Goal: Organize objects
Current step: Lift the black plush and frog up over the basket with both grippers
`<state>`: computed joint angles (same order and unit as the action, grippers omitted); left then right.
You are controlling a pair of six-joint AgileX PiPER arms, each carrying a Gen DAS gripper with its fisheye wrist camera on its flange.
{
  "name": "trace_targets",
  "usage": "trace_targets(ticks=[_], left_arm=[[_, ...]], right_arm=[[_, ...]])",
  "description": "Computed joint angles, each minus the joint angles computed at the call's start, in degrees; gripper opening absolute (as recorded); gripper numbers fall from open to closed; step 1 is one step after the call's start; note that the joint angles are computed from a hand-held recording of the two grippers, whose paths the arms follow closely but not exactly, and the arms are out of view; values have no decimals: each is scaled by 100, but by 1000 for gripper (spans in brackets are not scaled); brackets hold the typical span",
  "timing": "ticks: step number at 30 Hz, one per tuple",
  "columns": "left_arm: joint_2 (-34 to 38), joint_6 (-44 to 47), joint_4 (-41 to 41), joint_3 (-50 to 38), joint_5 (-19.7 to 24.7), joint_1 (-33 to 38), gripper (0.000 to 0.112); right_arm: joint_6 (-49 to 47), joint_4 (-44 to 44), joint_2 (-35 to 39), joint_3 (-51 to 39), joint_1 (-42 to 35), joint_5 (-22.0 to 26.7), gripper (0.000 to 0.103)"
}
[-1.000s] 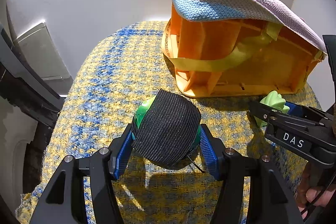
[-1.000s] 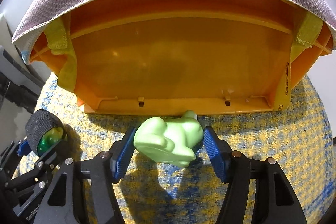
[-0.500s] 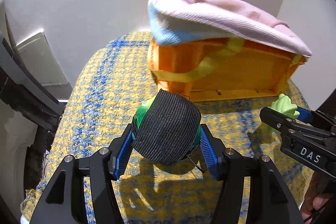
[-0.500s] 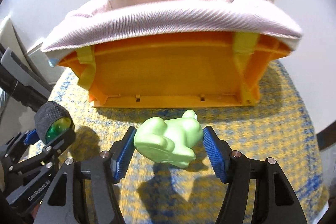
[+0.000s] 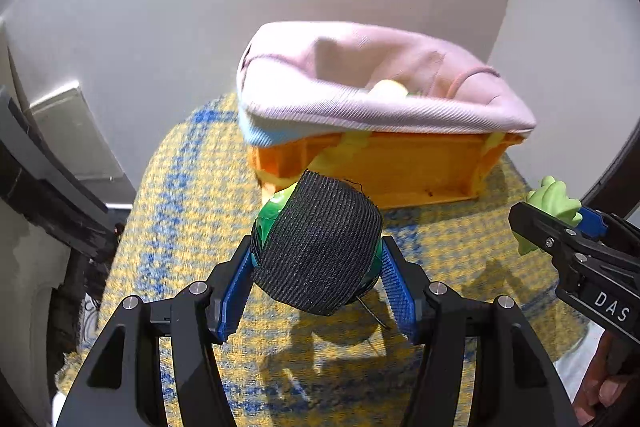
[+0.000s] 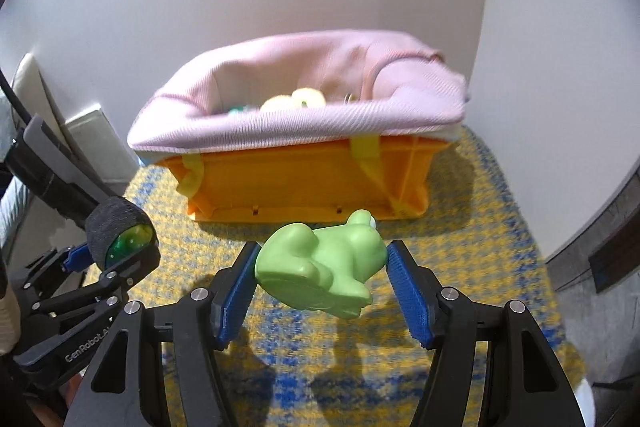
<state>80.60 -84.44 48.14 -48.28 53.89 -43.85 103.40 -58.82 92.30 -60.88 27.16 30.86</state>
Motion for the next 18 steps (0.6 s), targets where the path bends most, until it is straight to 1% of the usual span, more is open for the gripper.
trace_targets(ticks=[1, 4, 10, 15, 18], left_arm=[[6, 67, -10, -118, 100, -59, 60], [39, 197, -4, -417, 312, -175, 60], [40, 494, -45, -883, 527, -221, 60], [115, 851, -16, -1343, 712, -175, 60], [182, 1119, -43, -1631, 753, -70, 60]], right_arm=[[-113, 134, -183, -12, 108, 190, 64], [-184, 156, -496, 118, 89, 290, 64], [-507, 236, -947, 67, 64, 586, 64], [-913, 329, -1164, -63, -109, 649, 64], [-1198, 480, -1220, -205, -296, 581, 64]])
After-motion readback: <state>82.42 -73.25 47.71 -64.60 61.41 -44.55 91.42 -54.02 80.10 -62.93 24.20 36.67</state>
